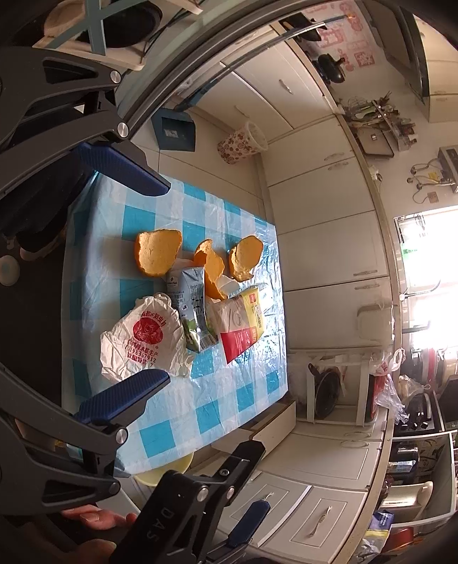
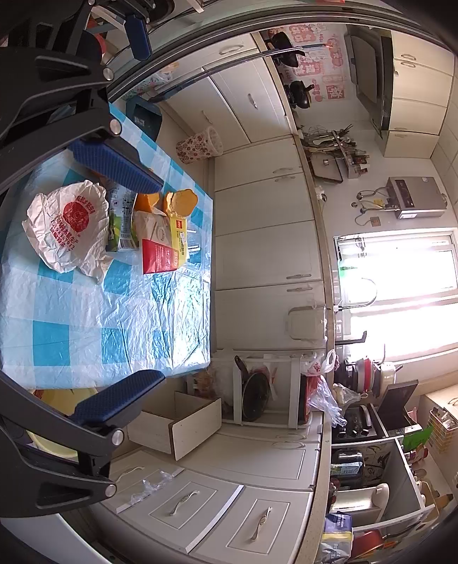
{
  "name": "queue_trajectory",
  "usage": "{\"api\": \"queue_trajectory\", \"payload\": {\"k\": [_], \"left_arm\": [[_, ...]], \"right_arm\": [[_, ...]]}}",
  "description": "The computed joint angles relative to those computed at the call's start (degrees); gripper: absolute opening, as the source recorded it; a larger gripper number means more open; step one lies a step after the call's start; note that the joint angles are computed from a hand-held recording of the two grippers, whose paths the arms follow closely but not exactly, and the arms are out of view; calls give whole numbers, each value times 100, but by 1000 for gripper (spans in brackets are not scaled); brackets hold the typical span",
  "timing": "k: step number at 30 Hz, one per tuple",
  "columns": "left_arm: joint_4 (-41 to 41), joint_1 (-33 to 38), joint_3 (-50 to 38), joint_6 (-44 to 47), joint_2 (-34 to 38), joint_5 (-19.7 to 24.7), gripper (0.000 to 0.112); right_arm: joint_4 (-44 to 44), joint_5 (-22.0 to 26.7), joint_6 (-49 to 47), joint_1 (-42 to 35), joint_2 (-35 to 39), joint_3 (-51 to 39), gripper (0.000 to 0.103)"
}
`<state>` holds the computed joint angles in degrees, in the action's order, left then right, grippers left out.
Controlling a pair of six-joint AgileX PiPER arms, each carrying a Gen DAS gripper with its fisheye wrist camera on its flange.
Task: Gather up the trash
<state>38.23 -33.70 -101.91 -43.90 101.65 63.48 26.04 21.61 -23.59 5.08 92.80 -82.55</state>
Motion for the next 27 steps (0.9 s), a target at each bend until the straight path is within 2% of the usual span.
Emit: {"api": "queue_trajectory", "payload": {"k": [27], "left_arm": [[60,-3,111,-79,-69,-78,95]], "right_arm": [[73,-10,-76,-14,-19,42,96]]}}
